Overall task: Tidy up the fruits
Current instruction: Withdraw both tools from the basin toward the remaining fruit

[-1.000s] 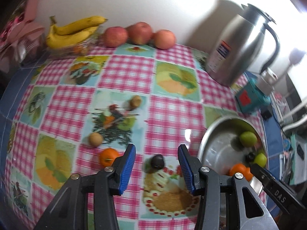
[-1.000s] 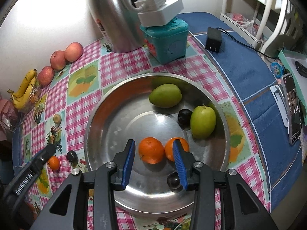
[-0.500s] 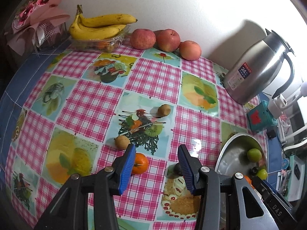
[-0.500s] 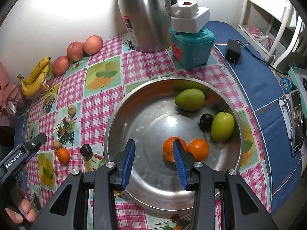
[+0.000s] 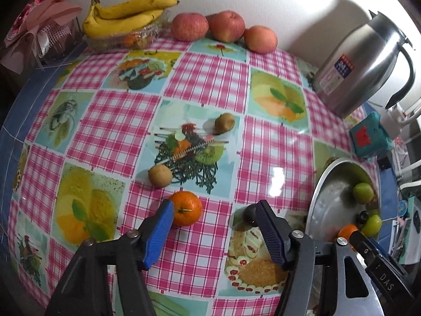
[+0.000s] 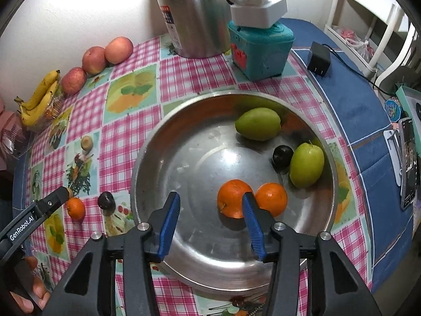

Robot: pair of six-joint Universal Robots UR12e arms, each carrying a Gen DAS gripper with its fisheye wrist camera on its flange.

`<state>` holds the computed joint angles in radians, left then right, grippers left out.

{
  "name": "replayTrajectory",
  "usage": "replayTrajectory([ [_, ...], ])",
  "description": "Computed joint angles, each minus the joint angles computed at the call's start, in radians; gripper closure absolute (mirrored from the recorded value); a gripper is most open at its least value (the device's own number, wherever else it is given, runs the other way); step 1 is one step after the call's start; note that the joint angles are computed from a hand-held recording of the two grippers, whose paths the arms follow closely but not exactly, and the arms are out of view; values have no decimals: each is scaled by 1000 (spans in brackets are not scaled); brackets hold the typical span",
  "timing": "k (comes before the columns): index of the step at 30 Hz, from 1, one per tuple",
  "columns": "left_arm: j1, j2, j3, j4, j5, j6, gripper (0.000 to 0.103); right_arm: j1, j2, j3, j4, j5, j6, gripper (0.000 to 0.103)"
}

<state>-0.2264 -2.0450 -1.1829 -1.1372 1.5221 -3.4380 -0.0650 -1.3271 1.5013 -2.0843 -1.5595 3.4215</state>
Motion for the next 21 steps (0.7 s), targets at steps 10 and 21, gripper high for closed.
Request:
replayTrajectory([
  [10,-7,-6,3,-9,38,11,7,0,2,1,4,-28,18,22],
  [21,-17,-1,-18,46,141,16,0,6,2,4,-5,-58,8,3],
])
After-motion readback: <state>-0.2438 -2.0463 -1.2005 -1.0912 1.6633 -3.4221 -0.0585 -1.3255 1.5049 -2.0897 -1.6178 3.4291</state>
